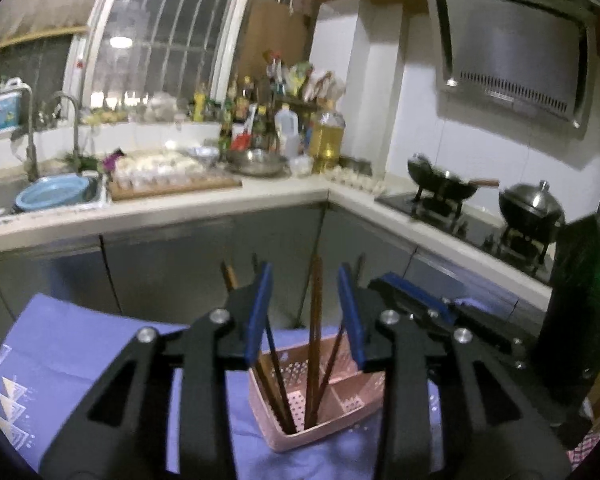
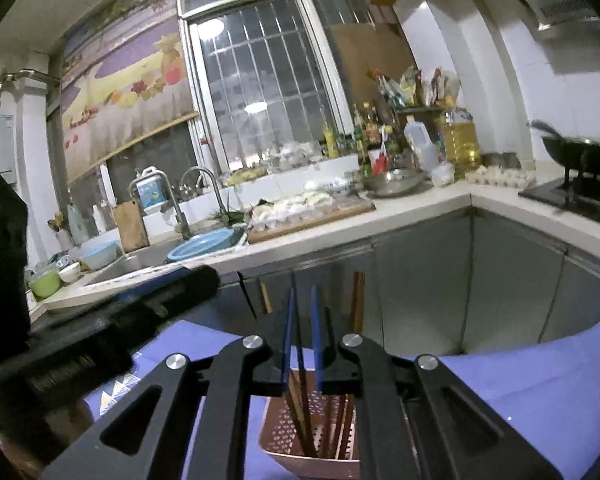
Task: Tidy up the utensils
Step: 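Open both tools to release the chopsticks into the basket, then move both tools back over the remaining chopsticks on the cloth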
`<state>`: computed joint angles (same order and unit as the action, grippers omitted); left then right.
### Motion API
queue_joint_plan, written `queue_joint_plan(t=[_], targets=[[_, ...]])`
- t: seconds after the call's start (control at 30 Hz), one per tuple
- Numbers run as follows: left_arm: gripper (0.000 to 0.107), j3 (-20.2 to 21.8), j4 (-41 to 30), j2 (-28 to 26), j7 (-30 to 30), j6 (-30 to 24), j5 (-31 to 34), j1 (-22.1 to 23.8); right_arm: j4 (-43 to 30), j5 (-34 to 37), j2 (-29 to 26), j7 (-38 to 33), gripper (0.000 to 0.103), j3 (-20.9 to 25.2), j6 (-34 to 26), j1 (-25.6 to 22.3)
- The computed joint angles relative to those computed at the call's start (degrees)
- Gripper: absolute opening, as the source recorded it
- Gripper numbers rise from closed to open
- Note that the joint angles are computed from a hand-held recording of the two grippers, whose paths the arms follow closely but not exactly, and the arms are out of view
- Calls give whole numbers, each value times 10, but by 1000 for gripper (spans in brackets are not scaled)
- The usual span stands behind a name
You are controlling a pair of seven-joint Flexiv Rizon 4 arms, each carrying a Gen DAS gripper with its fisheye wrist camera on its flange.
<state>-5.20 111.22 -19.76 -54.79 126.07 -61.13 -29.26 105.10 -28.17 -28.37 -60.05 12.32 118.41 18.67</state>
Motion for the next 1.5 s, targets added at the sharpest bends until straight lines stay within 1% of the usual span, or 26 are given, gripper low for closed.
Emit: queue_joint_plan(t=[0.1, 0.2, 0.27, 0.33, 0.37, 0.4, 0.43, 0.47, 0.5, 0.6, 0.67, 0.7, 0.8, 0.83, 0.87, 0.9, 0.97, 1.0, 1.07, 1.1, 1.23, 1.3, 1.33, 1.37, 1.43, 1.5], targets=[[32, -5, 43, 39, -45, 36, 41, -3, 26, 14, 28, -13, 10, -4, 22, 6], [32, -13, 103, 75, -100, 75, 81, -6, 72, 7, 59, -8, 10, 9, 62, -10], [32, -20, 144, 90, -118, 102, 79, -17, 106, -5, 74, 4, 10, 14, 85, -23], [32, -31, 182, 96, -118, 117, 48, -33, 148, -20, 86, 21, 11, 17, 105, -34], [32, -37, 198, 93, -112, 126, 23, -44, 169, -21, 91, 26, 11, 15, 111, -35], [32, -45, 209, 86, -96, 137, -15, -59, 191, -21, 95, 29, 12, 14, 116, -36], [32, -59, 220, 73, -68, 143, -75, -80, 225, -7, 102, 23, 12, 11, 117, -29], [32, -66, 227, 67, -58, 139, -102, -88, 246, 7, 106, 13, 12, 8, 113, -20], [32, -78, 239, 61, -52, 123, -135, -99, 272, 26, 109, 0, 12, 6, 109, -9], [32, -90, 264, 50, -65, 77, -170, -113, 329, 47, 108, -8, 12, 9, 88, 2], [32, -96, 279, 47, -81, 43, -183, -119, 350, 55, 108, -11, 12, 12, 65, 8], [32, -96, 286, 46, -93, 30, -183, -122, 363, 58, 109, -12, 12, 12, 51, 10], [32, -91, 302, 45, -129, -1, -168, -125, 385, 61, 109, -13, 12, 20, 33, 8], [32, -88, 310, 46, -152, -14, -151, -123, 391, 59, 111, -13, 12, 22, 27, 7], [32, -85, 311, 50, -160, -24, -145, -124, 397, 53, 112, -12, 12, 26, 21, 3], [32, -80, 318, 53, -188, -41, -114, -116, 402, 42, 114, -13, 12, 28, 16, -2], [32, -69, 321, 52, -219, -57, -76, -114, 405, 72, 123, -39, 12, 14, -2, 28], [32, -64, 318, 52, -221, -64, -71, -117, 408, 114, 129, -71, 12, 2, -10, 61], [32, -56, 306, 44, -212, -76, -71, -127, 410, 143, 136, -98, 12, -5, -19, 86], [32, -51, 299, 41, -198, -78, -84, -136, 410, 147, 136, -105, 12, -3, -22, 86], [32, -53, 257, 15, -119, -77, -160, -160, 417, 163, 135, -125, 12, 6, -23, 92], [32, -67, 234, 4, -71, -73, -211, -161, 418, 176, 137, -136, 12, 4, -23, 99], [32, -79, 221, -2, -39, -65, -248, -160, 418, 181, 137, -139, 12, 4, -22, 101], [32, -90, 211, -8, -19, -56, -268, -156, 417, 180, 134, -140, 12, 7, -21, 97], [32, -110, 203, -15, 4, -35, -288, -149, 416, 176, 131, -136, 12, 12, -19, 87], [32, -127, 199, -19, 20, -21, -301, -139, 414, 183, 129, -141, 12, 8, -18, 92]])
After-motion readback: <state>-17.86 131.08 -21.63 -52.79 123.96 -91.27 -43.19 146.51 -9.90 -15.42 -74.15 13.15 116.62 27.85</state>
